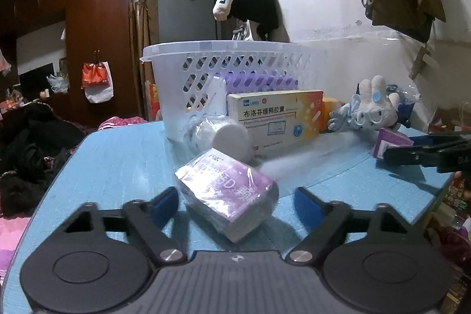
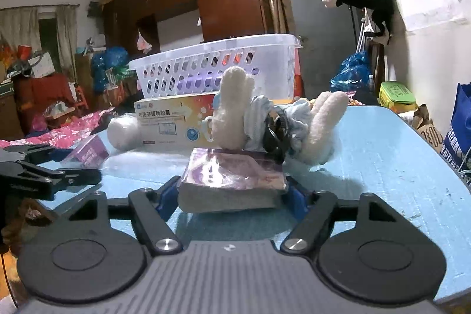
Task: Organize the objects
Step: 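Grasp the small pink-wrapped tissue pack with the left tool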
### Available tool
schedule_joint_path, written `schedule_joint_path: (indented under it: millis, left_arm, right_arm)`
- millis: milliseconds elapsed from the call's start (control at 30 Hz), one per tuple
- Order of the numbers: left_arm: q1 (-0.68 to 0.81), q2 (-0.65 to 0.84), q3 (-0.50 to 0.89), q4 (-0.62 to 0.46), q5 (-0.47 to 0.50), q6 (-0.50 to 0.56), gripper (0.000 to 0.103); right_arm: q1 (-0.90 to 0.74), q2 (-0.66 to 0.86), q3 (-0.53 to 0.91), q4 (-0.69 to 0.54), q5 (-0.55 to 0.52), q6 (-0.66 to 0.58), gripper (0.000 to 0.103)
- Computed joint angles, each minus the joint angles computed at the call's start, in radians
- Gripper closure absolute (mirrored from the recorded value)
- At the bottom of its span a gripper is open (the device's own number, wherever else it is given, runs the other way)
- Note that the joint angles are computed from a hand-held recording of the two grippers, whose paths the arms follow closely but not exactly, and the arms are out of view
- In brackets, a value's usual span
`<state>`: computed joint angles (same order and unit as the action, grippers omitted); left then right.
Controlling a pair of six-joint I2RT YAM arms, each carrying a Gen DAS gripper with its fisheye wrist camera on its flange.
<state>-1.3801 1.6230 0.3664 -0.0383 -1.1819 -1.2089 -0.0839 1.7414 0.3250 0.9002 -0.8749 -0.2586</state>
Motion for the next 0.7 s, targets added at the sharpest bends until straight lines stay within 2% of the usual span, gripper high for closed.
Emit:
schedule_joint_path:
  millis: [33, 133, 200, 333, 467, 533, 700]
  left_arm:
    - [-0.008, 0.011, 0.011, -0.031, -0.01, -0.029, 0.033]
    - [-0.029, 0.016, 0.01, -0.053, -0.038, -0.068, 0.043]
    - [-0.046, 0.034, 0.026, -0.092, -0.061, -0.116, 0.046]
    - [-0.085, 0.105, 0.122, -0.308, -0.114, -0.279, 0.048]
    - [-0.119, 0.163, 0.186, -0.471, -0.153, -0.427, 0.049]
    - [-0.128, 0.165, 0.198, -0.49, -0.165, -0.44, 0.049]
    - [-0.136, 0.171, 0.217, -0.456, -0.192, -0.382, 0.05]
  right_arm:
    - [-0.008, 0.001, -0.005, 0.008, -0.01, -0.004, 0.029]
    - [0.004, 0.004, -0.035, 0.071, 0.007, -0.015, 0.03]
    - [0.003, 0.011, -0.064, 0.122, -0.001, -0.024, 0.03]
    - [0.025, -0.006, -0.139, 0.208, -0.005, -0.071, 0.03]
    - [0.039, -0.024, -0.183, 0.267, -0.024, -0.078, 0.03]
    - [0.038, -0.024, -0.205, 0.314, -0.036, -0.076, 0.031]
    - [0.017, -0.082, -0.24, 0.346, -0.081, -0.059, 0.031]
